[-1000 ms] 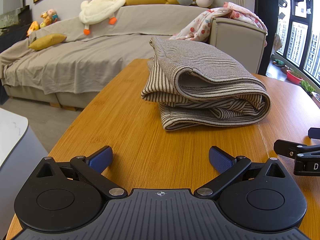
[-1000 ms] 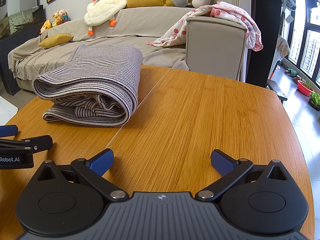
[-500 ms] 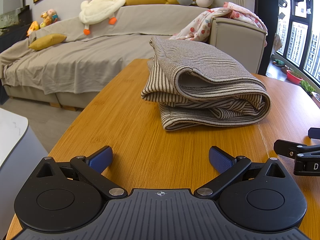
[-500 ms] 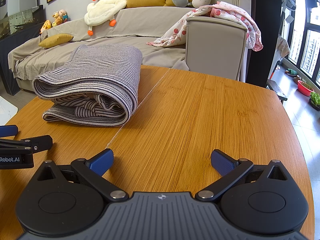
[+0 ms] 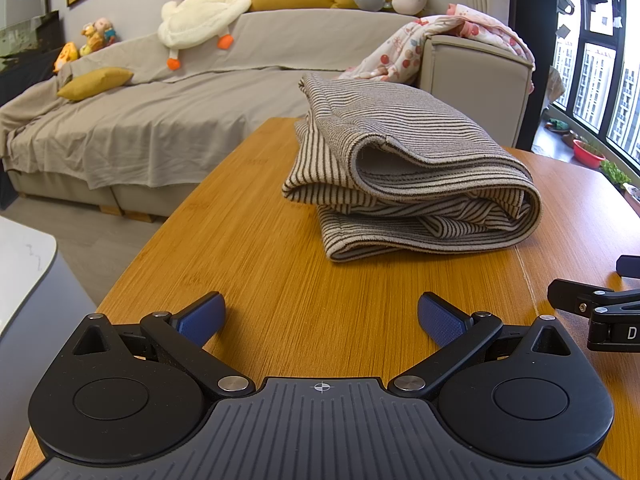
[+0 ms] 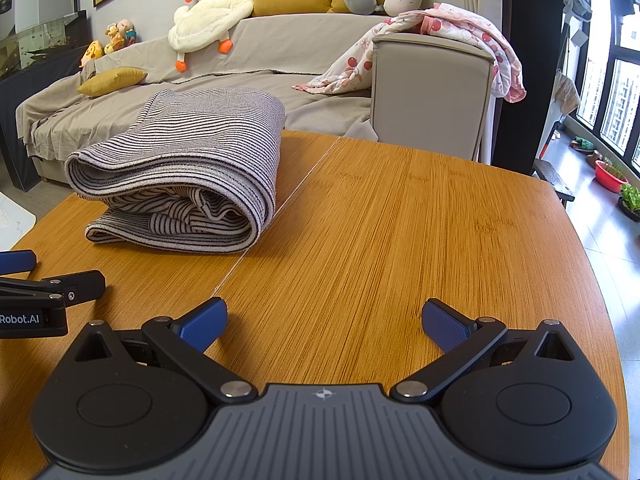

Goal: Fold clothes

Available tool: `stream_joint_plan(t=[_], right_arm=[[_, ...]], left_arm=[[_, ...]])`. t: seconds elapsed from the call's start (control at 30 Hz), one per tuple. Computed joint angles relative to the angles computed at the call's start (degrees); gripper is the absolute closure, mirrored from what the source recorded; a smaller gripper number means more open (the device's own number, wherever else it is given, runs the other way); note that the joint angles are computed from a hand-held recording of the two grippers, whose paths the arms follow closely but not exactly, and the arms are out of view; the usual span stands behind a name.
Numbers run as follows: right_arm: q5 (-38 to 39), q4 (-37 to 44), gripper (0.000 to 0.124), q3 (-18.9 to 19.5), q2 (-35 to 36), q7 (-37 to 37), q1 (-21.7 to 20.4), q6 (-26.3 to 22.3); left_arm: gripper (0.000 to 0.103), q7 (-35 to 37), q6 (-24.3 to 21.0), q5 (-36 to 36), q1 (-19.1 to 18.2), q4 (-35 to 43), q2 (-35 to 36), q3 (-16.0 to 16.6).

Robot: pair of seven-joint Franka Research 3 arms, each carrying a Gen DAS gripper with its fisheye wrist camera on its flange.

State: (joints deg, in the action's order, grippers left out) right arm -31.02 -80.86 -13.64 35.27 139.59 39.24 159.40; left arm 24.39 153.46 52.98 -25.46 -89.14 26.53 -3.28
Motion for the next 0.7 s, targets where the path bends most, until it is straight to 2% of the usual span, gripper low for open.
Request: stream_joint_plan(t=[0.4, 0.6, 0.7], right_arm=[[-0.04, -0.10, 0.021, -0.10, -0.08, 0.12, 0.15, -0.02], [0.03, -0.09, 0.021, 0.02, -0.11, -0.05, 0.03, -0.01], [0.06, -0.13, 0.021, 0.01, -0.13, -0.08, 0.03, 0.03]], left_arm=[[0.000, -0.30, 0.44, 0.30, 0.05, -0.75, -0.45, -0.02], [0.000, 4.63, -0.74, -4.23, 1.34, -1.27, -1.23, -1.97], [0.000, 3.94, -1.26, -3.96, 0.69, -1.62, -1.59, -1.56]])
